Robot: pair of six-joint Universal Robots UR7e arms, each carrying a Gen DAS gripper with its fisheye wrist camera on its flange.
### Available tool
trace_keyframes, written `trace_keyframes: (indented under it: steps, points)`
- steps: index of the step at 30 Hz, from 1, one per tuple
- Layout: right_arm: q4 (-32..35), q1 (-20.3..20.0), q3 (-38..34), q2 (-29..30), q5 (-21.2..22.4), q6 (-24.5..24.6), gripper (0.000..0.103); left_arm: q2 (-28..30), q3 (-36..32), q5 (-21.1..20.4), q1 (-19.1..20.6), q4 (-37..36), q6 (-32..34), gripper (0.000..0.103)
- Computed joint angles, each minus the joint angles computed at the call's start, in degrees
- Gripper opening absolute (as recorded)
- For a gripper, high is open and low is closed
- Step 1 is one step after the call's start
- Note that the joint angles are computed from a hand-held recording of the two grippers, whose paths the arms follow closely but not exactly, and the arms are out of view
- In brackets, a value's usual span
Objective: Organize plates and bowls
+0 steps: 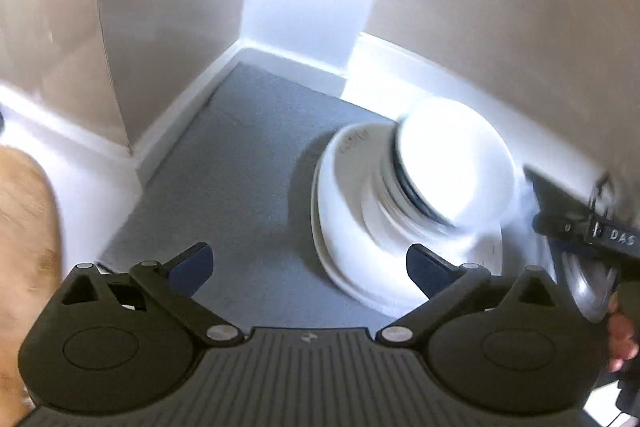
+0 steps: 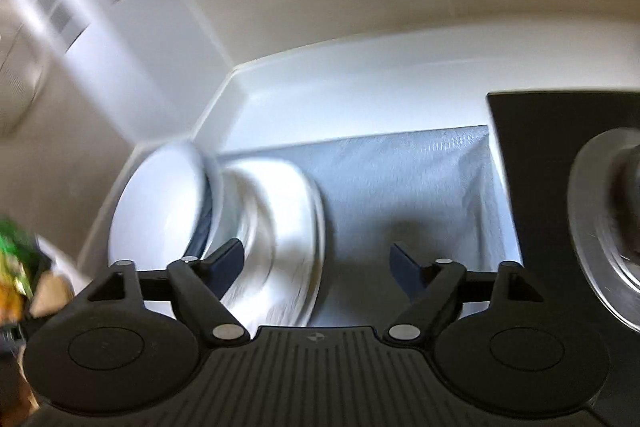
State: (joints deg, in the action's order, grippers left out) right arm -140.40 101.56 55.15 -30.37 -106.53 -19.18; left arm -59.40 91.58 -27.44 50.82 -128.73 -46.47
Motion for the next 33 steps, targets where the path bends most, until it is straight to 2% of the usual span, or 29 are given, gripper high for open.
trace_keyframes:
  steps: [2, 7, 14, 20, 25, 33]
  points:
    - [-2.3, 1.0, 6.3, -3.6, -0.6, -1.3, 0.087, -0.8, 0.0, 0.2, -1.6, 6.9, -3.4, 0.103]
    - [-7.7, 3.2, 17.5, -9.4, -3.1, -0.3, 0.087, -3.4, 1.7, -0.7, -4.2, 17.8, -12.0, 0.103]
    - [-19.1, 5.9, 28.6, -14.2, -6.1, -6.6, 0.087, -5.2, 1.7, 3.4, -7.5, 36.2, -24.4, 0.103]
    - [-23.0, 7.0, 33.4, -15.9, -7.0, -9.4, 0.088, -6.2, 2.2, 3.2, -8.0, 38.8, -30.0, 0.103]
    - [-25.4, 7.5, 34.9, -16.5, -7.7, -10.2, 0.09, -7.3, 3.3, 2.0, -8.0, 36.9, -29.6, 0.103]
    - [-25.6, 7.8, 35.4, -16.7, -8.0, -10.2, 0.091, -7.2, 3.4, 2.9, -8.6, 38.4, -29.5, 0.103]
